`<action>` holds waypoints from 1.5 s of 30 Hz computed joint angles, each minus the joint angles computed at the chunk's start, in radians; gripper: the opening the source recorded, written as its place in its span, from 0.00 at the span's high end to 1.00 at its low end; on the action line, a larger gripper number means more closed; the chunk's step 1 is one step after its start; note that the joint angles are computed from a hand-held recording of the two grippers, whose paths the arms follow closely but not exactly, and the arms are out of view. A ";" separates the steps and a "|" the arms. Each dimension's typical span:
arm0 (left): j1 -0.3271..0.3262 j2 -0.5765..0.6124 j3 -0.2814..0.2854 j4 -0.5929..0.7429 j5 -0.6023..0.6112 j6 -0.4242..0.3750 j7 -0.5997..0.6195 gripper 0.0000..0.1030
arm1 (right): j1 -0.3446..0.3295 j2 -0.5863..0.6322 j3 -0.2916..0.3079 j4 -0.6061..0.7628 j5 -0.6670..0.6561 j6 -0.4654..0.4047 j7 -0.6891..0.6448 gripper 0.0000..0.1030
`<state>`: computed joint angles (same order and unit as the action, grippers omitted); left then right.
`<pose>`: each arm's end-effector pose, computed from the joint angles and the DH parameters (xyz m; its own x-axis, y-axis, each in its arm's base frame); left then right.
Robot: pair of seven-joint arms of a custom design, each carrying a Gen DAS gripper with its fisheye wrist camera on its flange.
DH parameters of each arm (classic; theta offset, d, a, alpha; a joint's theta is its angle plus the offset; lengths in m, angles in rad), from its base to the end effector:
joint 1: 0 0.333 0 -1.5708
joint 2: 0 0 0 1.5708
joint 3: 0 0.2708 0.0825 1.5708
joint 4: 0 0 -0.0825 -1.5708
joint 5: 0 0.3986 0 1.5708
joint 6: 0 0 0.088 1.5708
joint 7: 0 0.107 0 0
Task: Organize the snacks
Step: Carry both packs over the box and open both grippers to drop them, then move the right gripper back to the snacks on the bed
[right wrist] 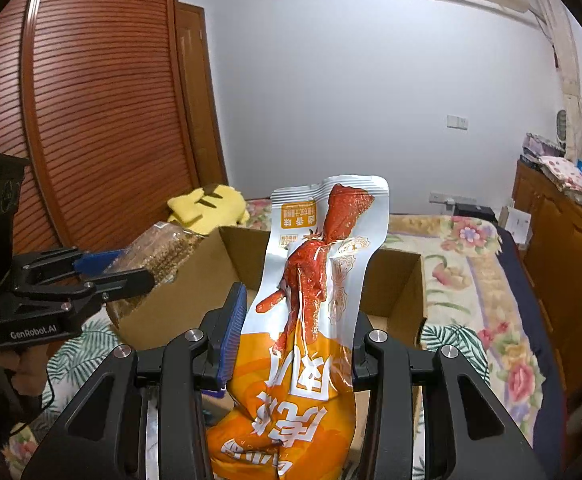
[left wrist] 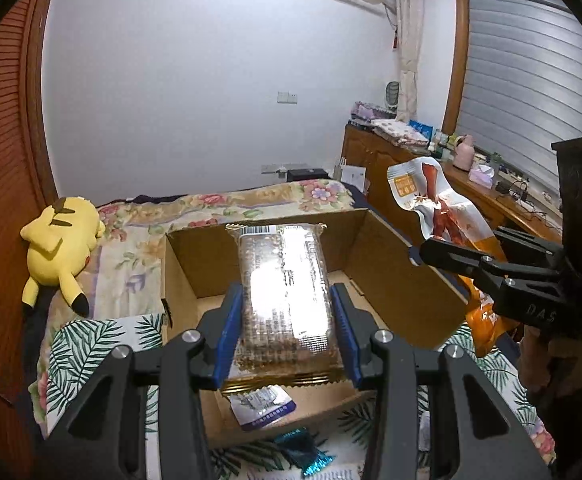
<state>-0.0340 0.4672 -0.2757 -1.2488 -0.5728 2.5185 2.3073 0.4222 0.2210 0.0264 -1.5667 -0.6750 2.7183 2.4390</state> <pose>0.7166 -0.1731 0.5581 -0.6337 -0.7661 0.1070 -0.4818 0.2827 -0.8295 0.6069 0.3152 0.5730 0.1037 -0.9918 -0.0742 -0.5161 0.0101 -0.8565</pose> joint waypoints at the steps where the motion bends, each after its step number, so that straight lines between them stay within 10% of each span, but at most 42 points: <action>1: -0.010 0.022 0.007 0.026 0.017 -0.005 -0.014 0.59 | -0.002 0.015 0.002 0.016 0.008 -0.003 -0.010 0.61; 20: -0.060 0.150 0.031 0.146 0.201 -0.060 -0.137 0.58 | 0.039 0.208 -0.042 0.206 0.124 -0.117 -0.070 0.60; 45: 0.003 -0.072 0.011 -0.152 0.082 0.040 -0.051 0.46 | 0.026 0.182 -0.035 0.188 0.198 -0.104 -0.071 0.43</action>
<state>-0.0314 0.3948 -0.2643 -1.4006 -0.4910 2.5581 2.2559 0.4482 0.4027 -0.0086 -1.3788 -0.4767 2.6148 2.3677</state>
